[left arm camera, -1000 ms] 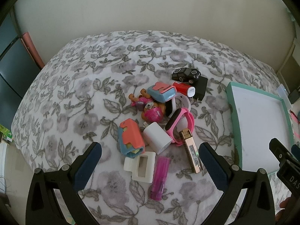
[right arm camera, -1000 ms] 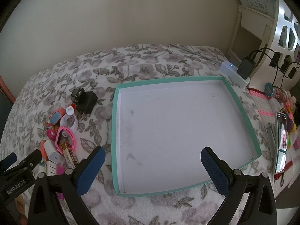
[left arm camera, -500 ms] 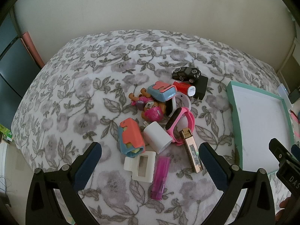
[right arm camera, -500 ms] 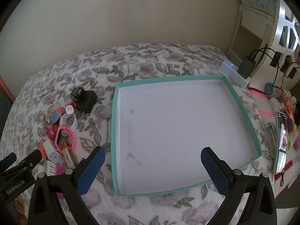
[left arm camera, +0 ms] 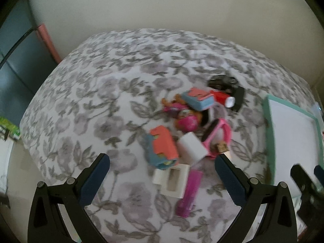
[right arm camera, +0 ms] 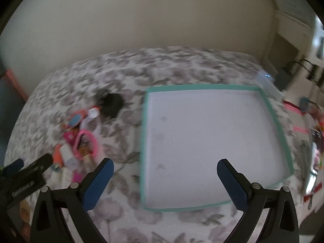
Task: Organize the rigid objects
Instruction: 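Grasp the white plastic clip with the left tool while the right tool grasps the gold harmonica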
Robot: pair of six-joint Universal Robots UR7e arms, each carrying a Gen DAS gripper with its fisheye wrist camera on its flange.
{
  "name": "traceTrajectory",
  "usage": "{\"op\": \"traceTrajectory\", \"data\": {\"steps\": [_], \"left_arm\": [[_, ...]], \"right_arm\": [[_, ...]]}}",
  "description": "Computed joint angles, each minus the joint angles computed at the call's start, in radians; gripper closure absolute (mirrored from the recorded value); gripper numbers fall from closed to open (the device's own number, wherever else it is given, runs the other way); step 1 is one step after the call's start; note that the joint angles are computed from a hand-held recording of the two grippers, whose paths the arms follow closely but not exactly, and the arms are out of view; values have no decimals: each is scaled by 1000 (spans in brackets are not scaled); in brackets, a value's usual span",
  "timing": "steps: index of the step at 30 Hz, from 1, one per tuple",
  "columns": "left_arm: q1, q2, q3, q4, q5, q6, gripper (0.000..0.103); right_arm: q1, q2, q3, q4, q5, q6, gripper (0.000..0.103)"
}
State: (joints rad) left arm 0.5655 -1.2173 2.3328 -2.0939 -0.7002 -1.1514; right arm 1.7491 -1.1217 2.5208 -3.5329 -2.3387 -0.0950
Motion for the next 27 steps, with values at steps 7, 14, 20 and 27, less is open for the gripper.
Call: {"op": "traceTrajectory", "data": {"steps": [7,14,20,27], "left_arm": [[44,-29,-1,49,-33,-49,0],[83,-40,6,-6,-73,-24,0],[127,-31,23,-123,-132,52,0],[166,-12,29,-204,-176,91,0]], "right_arm": [[4,47,-24,56,77,-14,0],[13,95,-49,72,129,-45,3],[23,149,-84,112,135,-71,11],[17,200,-116,145,126,-80,16]]}}
